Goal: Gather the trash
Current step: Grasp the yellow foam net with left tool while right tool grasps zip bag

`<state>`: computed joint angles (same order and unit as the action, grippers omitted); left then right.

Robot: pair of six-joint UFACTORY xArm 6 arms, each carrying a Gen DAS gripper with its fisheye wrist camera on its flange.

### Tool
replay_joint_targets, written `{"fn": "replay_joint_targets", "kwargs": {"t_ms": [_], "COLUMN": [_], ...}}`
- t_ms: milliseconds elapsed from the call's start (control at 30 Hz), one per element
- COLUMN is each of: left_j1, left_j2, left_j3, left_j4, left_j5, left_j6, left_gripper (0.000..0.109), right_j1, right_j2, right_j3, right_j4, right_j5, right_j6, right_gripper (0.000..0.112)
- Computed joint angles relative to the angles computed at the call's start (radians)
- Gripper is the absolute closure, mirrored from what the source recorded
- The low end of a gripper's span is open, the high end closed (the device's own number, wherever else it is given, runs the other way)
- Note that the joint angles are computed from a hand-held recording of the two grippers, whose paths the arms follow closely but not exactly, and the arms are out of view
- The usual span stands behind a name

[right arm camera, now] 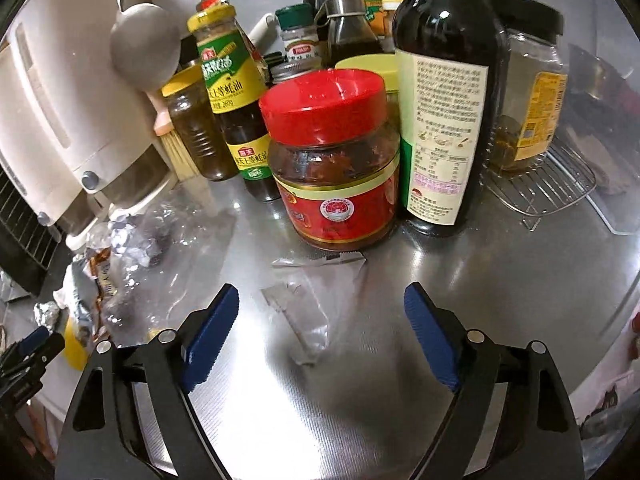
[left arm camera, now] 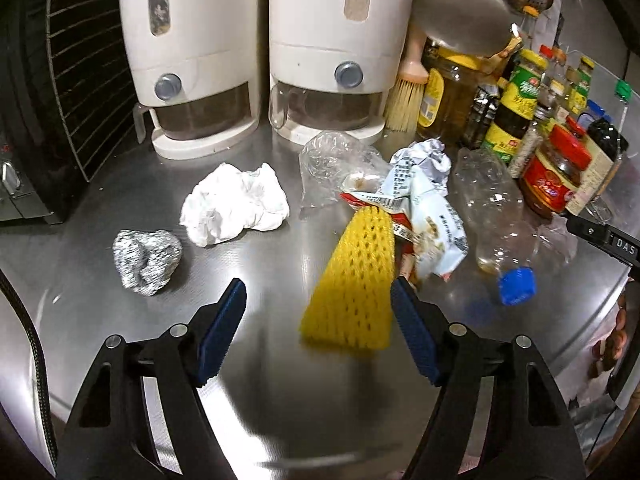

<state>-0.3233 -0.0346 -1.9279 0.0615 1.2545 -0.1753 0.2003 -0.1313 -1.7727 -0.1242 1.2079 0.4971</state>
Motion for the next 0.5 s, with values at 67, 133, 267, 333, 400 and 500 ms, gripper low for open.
{"fn": "replay_joint_targets", "kwargs": {"t_ms": [67, 133, 267, 333, 400, 500], "left_j1": [0.000, -0.006, -0.002, -0.010, -0.017, -0.014], "left_j2": [0.019, 0.037, 0.067, 0.069, 0.067, 0.057], "left_j3": [-0.012, -0.021, -0.041, -0.045, -0.049, -0.052], "left_j4": [-0.014, -0.017, -0.072, -0.075, -0.067, -0.067], "left_j5": [0.005, 0.012, 0.030, 0.032, 0.033, 0.036], "left_j6": [0.009, 0.018, 0.040, 0.047, 0.049, 0.038], "left_gripper": [0.039, 0.042, 0.065, 0.075, 0.084, 0.098], "right_j1": [-0.007, -0.009, -0.017, -0.014, -0.008, -0.003], "right_j2": [0.016, 0.030, 0.047, 0.048, 0.048, 0.036], "right_j3": [-0.009, -0.014, -0.010, 0.000, 0.002, 0.015], "right_j4": [0.013, 0.021, 0.040, 0.031, 0.014, 0.021], "right_j5": [0.003, 0.009, 0.011, 0.006, 0.005, -0.006], "right_j6": [-0.013, -0.027, -0.048, -0.052, -0.052, -0.058], "right_gripper": [0.031, 0.039, 0.059, 0.065, 0.068, 0.078]}}
